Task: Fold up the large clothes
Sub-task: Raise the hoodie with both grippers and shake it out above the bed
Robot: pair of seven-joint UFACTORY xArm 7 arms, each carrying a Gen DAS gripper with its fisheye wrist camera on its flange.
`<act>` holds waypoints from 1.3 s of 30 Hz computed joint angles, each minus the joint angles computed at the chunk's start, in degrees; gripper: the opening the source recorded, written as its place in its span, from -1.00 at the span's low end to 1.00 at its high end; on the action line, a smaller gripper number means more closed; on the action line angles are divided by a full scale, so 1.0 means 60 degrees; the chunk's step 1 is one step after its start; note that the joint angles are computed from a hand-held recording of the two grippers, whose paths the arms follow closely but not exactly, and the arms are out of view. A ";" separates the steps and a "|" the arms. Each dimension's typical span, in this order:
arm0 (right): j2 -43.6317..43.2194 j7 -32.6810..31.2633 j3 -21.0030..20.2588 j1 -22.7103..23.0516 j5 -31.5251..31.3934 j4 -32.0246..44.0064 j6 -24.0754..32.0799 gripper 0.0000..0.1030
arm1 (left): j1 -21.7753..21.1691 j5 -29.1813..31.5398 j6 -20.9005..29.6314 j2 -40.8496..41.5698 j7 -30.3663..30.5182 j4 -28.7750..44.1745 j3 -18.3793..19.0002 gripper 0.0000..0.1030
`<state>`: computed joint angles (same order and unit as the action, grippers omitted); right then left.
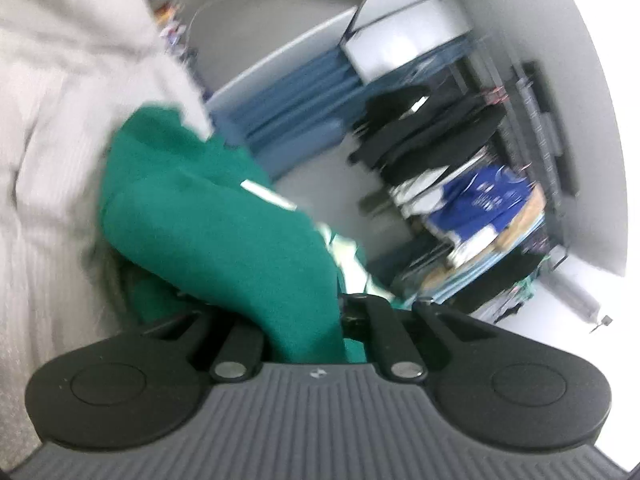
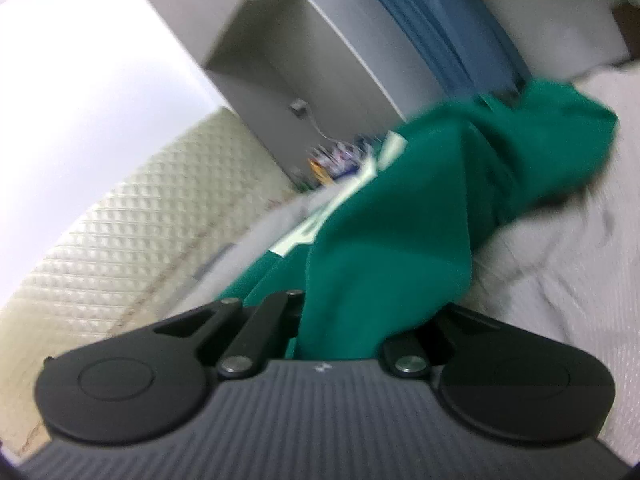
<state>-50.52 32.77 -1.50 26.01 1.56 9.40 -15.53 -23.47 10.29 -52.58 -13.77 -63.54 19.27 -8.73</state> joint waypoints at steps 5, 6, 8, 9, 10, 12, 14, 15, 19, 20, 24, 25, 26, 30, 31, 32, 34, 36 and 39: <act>-0.1287 -0.0402 0.0659 -0.0082 -0.0272 0.0634 0.0935 -0.87 | -0.0146 -0.0374 0.1064 -0.2315 0.0107 -0.0275 -0.0050 -0.86; -0.1425 -0.0440 0.0775 -0.0084 -0.0261 0.0978 0.1339 -0.87 | -0.0187 -0.0501 0.1473 -0.2842 0.0150 -0.0232 -0.0056 -0.87; -0.1437 -0.0604 0.1042 -0.0260 -0.0273 0.1798 0.2061 -0.86 | -0.0363 -0.0554 0.2677 -0.3672 0.0187 0.0266 0.0061 -0.87; -0.1346 -0.0747 0.1072 -0.0288 -0.0284 0.2280 0.2325 -0.86 | -0.0425 -0.0471 0.3396 -0.4017 0.0369 0.0693 0.0147 -0.87; -0.1190 -0.0918 0.1028 -0.0251 -0.0280 0.2781 0.2494 -0.86 | -0.0480 -0.0371 0.3934 -0.4295 0.0627 0.1064 0.0252 -0.87; -0.0909 -0.1332 0.0853 -0.0105 -0.0253 0.3778 0.2788 -0.87 | -0.0659 -0.0279 0.4861 -0.4640 0.1120 0.1932 0.0472 -0.87; -0.0461 -0.1723 0.0850 -0.0091 -0.0212 0.4934 0.3122 -0.87 | -0.0737 -0.0314 0.5729 -0.4745 0.1564 0.2997 0.0567 -0.87; -0.0395 -0.1989 0.0754 -0.0021 -0.0196 0.5383 0.3344 -0.87 | -0.0744 -0.0331 0.6194 -0.4694 0.1800 0.3693 0.0575 -0.87; 0.0485 -0.2924 0.0784 0.0103 -0.0087 0.7793 0.4037 -0.86 | -0.0694 -0.0389 0.7689 -0.4347 0.2742 0.6255 0.0509 -0.86; 0.0735 -0.3130 0.0835 0.0111 -0.0052 0.8453 0.4247 -0.86 | -0.0751 -0.0424 0.7998 -0.4200 0.2973 0.6895 0.0510 -0.86; 0.1576 -0.3647 0.1076 -0.0041 0.0256 1.0626 0.5087 -0.86 | -0.0643 -0.0549 0.9600 -0.3469 0.3871 0.9711 0.0311 -0.86; 0.1791 -0.3754 0.1145 -0.0116 0.0330 1.1128 0.5290 -0.86 | -0.0568 -0.0567 0.9983 -0.3264 0.4095 1.0403 0.0229 -0.85; 0.2015 -0.3856 0.1216 -0.0179 0.0415 1.1648 0.5463 -0.86 | -0.0466 -0.0599 1.0239 -0.3097 0.4270 1.0933 0.0129 -0.85; 0.2662 -0.4106 0.1468 -0.0492 0.0683 1.2923 0.5594 -0.86 | -0.0099 -0.0715 1.1395 -0.2236 0.5081 1.3145 -0.0196 -0.85; 0.2851 -0.4100 0.1568 -0.0675 0.0667 1.3203 0.5692 -0.86 | 0.0020 -0.0752 1.1650 -0.2054 0.5269 1.3525 -0.0254 -0.85; 0.3064 -0.4058 0.1674 -0.0877 0.0637 1.3488 0.5856 -0.86 | 0.0132 -0.0819 1.1845 -0.1930 0.5425 1.3750 -0.0289 -0.85; 0.3298 -0.3947 0.1838 -0.1195 0.0599 1.3620 0.6093 -0.86 | 0.0269 -0.1049 1.2093 -0.1761 0.5767 1.3822 -0.0250 -0.84; 0.3518 -0.3867 0.1877 -0.1371 0.0616 1.3540 0.6284 -0.86 | 0.0298 -0.1444 1.1957 -0.1720 0.6126 1.3277 -0.0033 -0.84; 0.3773 -0.3847 0.1745 -0.1423 0.0771 1.2805 0.6187 -0.86 | 0.0271 -0.2235 1.1337 -0.1522 0.6596 1.1998 0.0380 -0.84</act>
<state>-27.88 9.69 8.97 17.47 6.18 86.23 21.59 -21.84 -3.12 15.44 -22.90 -23.96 91.26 -6.46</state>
